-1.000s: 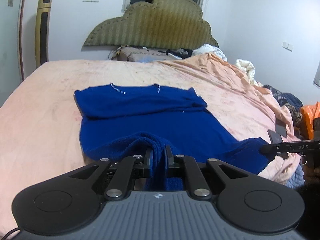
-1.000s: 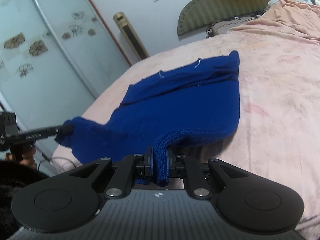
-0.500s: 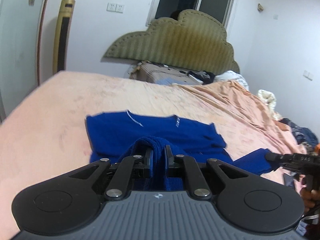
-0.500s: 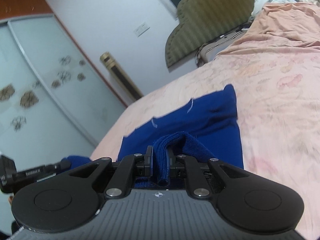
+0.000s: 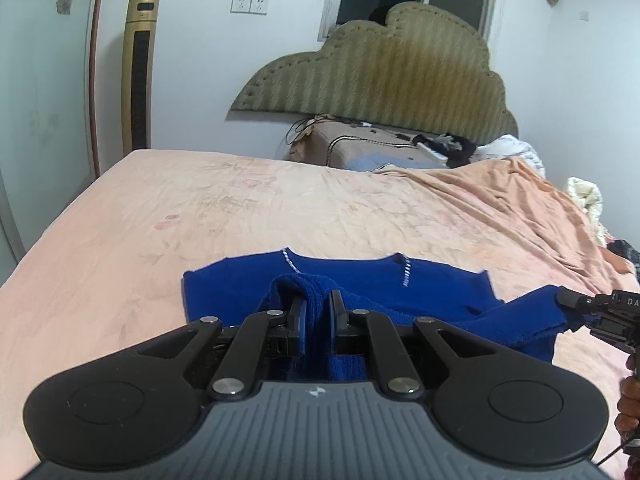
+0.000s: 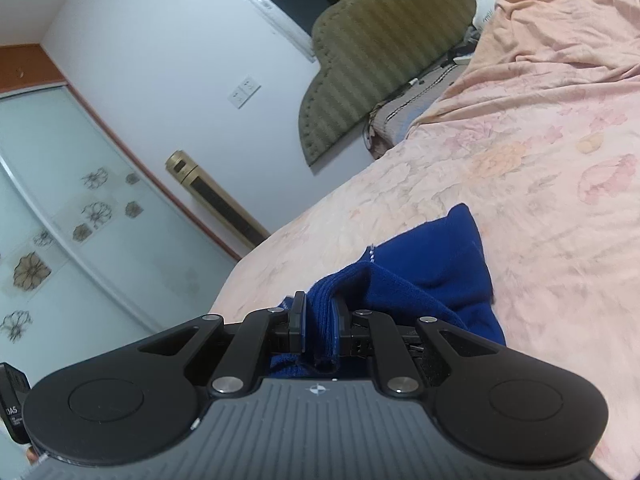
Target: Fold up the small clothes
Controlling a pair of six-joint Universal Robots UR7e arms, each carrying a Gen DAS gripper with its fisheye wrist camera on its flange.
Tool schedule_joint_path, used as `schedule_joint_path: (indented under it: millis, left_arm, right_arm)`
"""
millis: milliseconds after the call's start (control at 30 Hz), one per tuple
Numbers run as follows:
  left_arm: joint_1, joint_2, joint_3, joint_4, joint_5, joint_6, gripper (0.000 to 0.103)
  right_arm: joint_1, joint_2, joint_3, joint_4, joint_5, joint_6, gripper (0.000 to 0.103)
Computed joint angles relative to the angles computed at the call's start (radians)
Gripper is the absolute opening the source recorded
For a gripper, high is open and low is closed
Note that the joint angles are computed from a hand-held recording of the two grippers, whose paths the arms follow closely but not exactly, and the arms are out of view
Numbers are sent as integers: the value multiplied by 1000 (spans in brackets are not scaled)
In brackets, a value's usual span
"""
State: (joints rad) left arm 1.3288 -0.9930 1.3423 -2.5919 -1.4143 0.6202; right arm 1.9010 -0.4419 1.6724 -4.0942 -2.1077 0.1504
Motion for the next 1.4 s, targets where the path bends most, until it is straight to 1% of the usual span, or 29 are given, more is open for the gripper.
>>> schedule_joint_path:
  millis: [167,367,433,467,533,600,633,667,733,800,833,900,933,1000,1067,1100,1133,1167,1200,1267,1300,1333,1400]
  left_arm:
    - [-11,123,-135,34,60,5,10]
    - [-9,279,-315,101,147,-6,10]
    - [-4,329,-386,140,170,-28,10]
    - [-1,356,-431,177,177,-41,13]
    - [10,417,-540,270,184,-95,14]
    - [22,477,-666,381,177,-164,18]
    - [32,516,-755,461,157,-214,22]
    - [41,549,-837,529,130,-263,28]
    - [59,608,-976,618,82,-347,30]
    - [64,660,-1092,672,73,-388,30]
    - [65,664,-1102,661,84,-396,30]
    - [61,639,-1049,582,121,-393,30]
    - [58,617,-1000,526,140,-386,30]
    - [53,583,-922,434,173,-362,30]
    - [47,558,-869,401,186,-313,30]
    - [42,549,-846,396,198,-277,30]
    - [34,527,-793,368,214,-230,30]
    - [27,500,-726,324,224,-175,30]
    - [23,477,-671,285,218,-123,30]
    - [16,426,-550,206,189,30,31]
    - [12,404,-494,169,180,109,31]
    - [9,387,-447,139,174,181,34]
    - [1,363,-355,47,183,330,46]
  right_arm:
    - [-52,6,-76,75,13,31,16]
    - [-113,21,-177,219,23,84,16]
    - [-132,29,-213,277,26,97,17]
    - [-140,33,-230,307,27,107,18]
    - [-157,39,-267,383,28,128,24]
    - [-171,50,-307,437,20,141,39]
    - [-180,54,-317,441,32,142,52]
    - [-188,59,-326,429,47,140,60]
    - [-196,67,-341,402,48,128,62]
    - [-193,71,-356,399,7,118,62]
    - [-189,73,-360,394,-8,109,62]
    - [-177,81,-366,373,-15,55,62]
    - [-171,83,-366,374,-14,17,64]
    - [-167,88,-381,436,2,-42,69]
    - [-175,87,-395,523,32,-51,69]
    - [-178,91,-411,568,28,-44,70]
    - [-178,101,-432,595,3,-38,69]
    - [-175,116,-459,609,-41,-39,68]
    - [-167,132,-485,609,-97,-47,68]
    - [-146,151,-512,591,-163,-86,70]
    - [-133,161,-523,576,-173,-131,71]
    - [-123,166,-528,566,-171,-176,74]
    - [-109,173,-533,563,-143,-238,78]
